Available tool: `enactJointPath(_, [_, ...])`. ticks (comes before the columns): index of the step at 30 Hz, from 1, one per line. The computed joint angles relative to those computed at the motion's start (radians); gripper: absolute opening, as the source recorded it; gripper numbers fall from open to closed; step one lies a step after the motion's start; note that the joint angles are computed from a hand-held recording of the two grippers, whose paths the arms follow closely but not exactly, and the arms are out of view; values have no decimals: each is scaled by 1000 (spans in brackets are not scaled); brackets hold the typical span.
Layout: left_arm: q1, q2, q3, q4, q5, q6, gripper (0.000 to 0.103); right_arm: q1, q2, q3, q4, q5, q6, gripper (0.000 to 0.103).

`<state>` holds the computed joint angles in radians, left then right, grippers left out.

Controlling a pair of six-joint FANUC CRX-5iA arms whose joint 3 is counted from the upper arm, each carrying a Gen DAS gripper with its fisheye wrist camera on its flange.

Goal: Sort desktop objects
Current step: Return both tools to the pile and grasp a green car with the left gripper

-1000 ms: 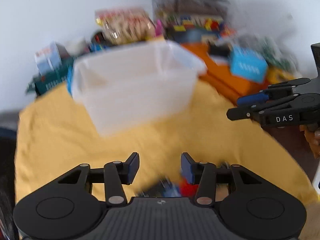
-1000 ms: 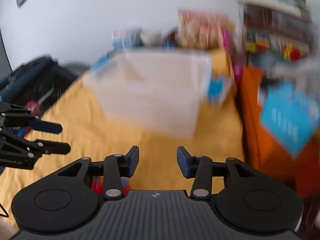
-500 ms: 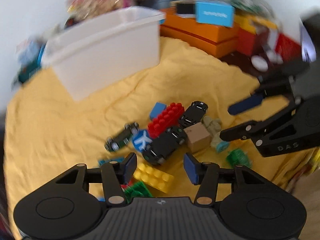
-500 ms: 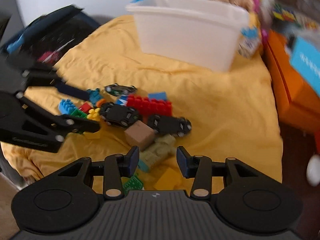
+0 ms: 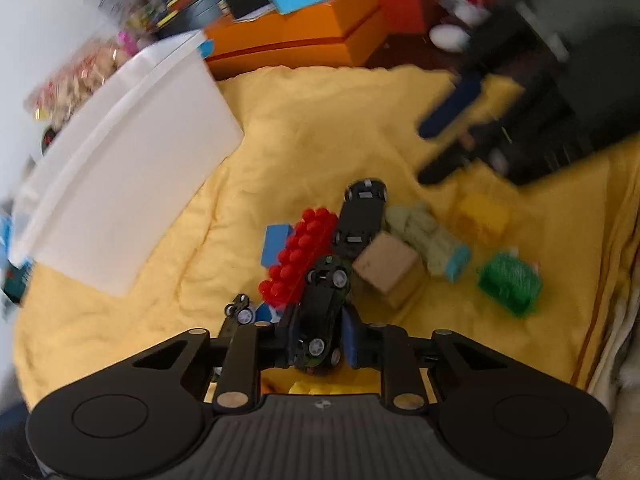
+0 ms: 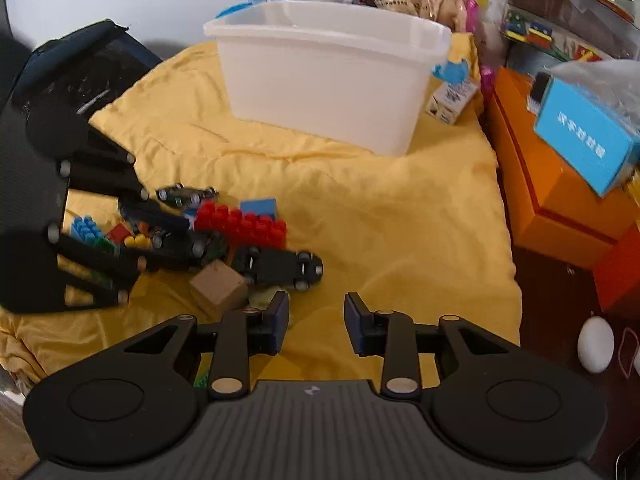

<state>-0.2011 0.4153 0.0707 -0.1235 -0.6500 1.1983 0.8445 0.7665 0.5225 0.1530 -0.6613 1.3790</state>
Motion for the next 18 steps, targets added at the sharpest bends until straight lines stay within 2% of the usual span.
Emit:
enactJointPath(3, [20, 11, 7, 32, -7, 36, 25, -4, -2, -2, -23, 12, 40, 35])
enactJointPath(7, [56, 9, -4, 122, -36, 81, 19, -14, 1, 5, -87, 70, 248, 35])
enactJointPath(11, [98, -51, -125, 363, -13, 35, 18, -21, 60, 109, -131, -10, 517, 34])
enactJointPath(13, [99, -84, -188, 447, 0, 11, 18, -29, 77, 149, -175, -43, 655, 34])
enactJointPath(18, [99, -107, -346, 759, 25, -119, 18, -39, 129, 251, -228, -119, 918, 33])
